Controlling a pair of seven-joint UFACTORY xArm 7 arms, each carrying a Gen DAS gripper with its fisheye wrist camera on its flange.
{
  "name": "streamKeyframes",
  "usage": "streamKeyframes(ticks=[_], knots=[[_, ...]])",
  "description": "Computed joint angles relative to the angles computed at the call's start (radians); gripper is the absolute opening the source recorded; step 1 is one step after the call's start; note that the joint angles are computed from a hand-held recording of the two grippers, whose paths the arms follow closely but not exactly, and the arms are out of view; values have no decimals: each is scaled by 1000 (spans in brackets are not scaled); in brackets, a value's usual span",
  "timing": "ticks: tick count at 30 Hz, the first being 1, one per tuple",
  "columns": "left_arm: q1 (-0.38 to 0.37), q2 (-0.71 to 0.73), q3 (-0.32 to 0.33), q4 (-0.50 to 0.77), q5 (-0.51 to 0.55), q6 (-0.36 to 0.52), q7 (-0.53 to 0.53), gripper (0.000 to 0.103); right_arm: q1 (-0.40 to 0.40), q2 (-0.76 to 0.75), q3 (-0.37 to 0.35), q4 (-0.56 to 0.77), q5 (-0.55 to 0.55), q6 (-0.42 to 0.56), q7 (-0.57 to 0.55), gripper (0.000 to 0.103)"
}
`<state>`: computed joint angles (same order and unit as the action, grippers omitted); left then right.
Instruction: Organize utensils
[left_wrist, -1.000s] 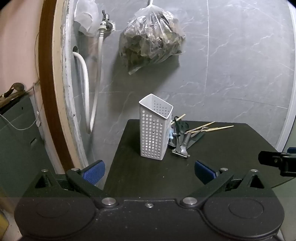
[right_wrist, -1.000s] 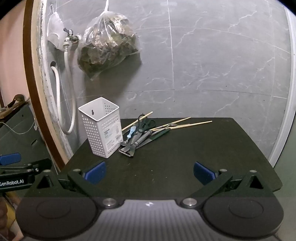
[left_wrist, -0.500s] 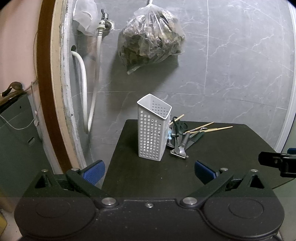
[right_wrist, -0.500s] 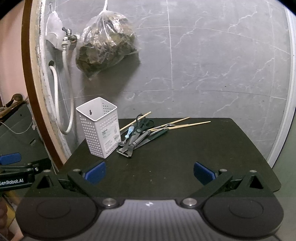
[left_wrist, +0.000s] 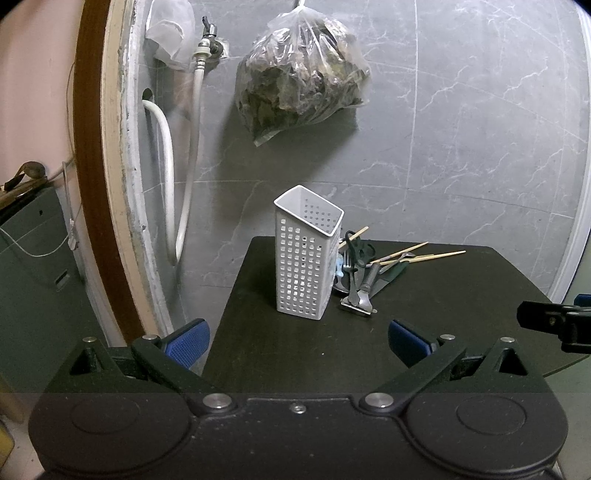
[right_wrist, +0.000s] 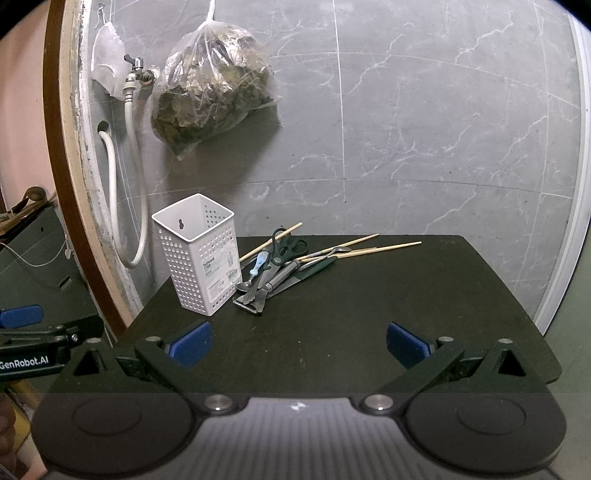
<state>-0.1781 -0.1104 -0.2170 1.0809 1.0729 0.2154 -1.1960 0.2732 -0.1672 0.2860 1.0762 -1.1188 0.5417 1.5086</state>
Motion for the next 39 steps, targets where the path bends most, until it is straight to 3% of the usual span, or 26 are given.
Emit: streamKeyframes(ticks=[20,39], knots=[[7,7,10,-6,-29,-20,23,102,22,34,-4,30,-9,23,2,103],[-29,74,52,40,-166,-35,167,102,50,79,-38,76,34,49,-44,103]])
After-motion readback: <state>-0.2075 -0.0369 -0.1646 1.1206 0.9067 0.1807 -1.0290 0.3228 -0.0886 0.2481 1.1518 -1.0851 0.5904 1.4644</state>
